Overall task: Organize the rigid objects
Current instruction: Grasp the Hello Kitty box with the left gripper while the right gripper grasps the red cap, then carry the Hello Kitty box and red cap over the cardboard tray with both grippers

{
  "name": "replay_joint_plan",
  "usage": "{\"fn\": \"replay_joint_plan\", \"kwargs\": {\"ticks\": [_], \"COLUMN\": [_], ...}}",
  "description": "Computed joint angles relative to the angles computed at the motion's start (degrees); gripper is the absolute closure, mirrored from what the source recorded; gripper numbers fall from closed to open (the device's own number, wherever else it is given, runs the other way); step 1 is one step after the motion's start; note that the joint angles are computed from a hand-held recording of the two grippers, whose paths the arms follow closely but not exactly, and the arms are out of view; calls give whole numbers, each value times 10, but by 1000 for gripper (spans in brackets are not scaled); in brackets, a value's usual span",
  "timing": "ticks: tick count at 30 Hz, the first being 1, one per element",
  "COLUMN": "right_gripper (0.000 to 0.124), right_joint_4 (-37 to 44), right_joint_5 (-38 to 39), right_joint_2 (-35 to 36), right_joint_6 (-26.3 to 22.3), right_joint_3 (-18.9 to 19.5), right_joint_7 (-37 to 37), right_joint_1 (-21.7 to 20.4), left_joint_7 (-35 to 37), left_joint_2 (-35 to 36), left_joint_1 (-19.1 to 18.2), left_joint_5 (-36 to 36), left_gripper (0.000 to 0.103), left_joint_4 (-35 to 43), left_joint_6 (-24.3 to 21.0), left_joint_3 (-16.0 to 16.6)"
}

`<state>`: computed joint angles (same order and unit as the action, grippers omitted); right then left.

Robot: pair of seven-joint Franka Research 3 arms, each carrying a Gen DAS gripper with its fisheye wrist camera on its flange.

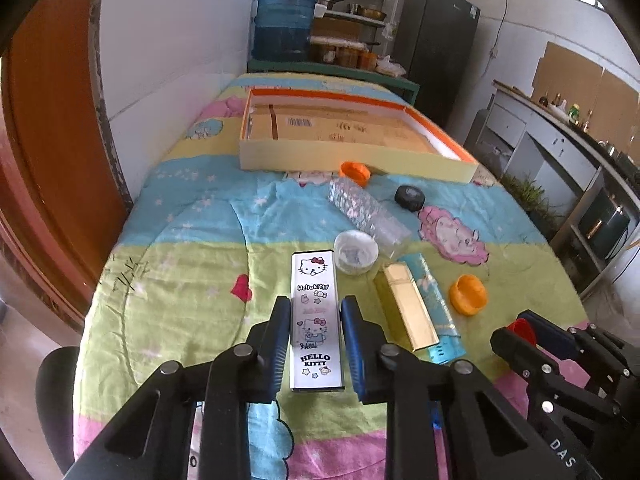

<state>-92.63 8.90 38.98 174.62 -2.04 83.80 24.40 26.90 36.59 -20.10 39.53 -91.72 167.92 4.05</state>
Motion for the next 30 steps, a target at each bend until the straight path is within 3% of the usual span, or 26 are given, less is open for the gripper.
{"fn": "replay_joint_plan", "kwargs": {"ticks": [12,22,30], "right_gripper": [93,93,93], "right_joint_4": [27,96,216], "right_joint_5": [21,34,52], "right_joint_2": [5,34,89], "right_joint_6": [10,4,-47], "right_joint_3": [29,54,80], "right_joint_7": [-22,-60,-97], "right_joint_1": [-27,-48,-72], "left_joint_7": [-46,-16,62], "left_joint_2": [-24,-7,36], "left_joint_1": [-21,2,38], "left_joint_5": [51,36,-28], "left_gripper": [76,76,76], "left_joint_4": [-1,54,137], "left_joint_6": [19,-4,-40], "left_joint_3": [29,7,-31]}}
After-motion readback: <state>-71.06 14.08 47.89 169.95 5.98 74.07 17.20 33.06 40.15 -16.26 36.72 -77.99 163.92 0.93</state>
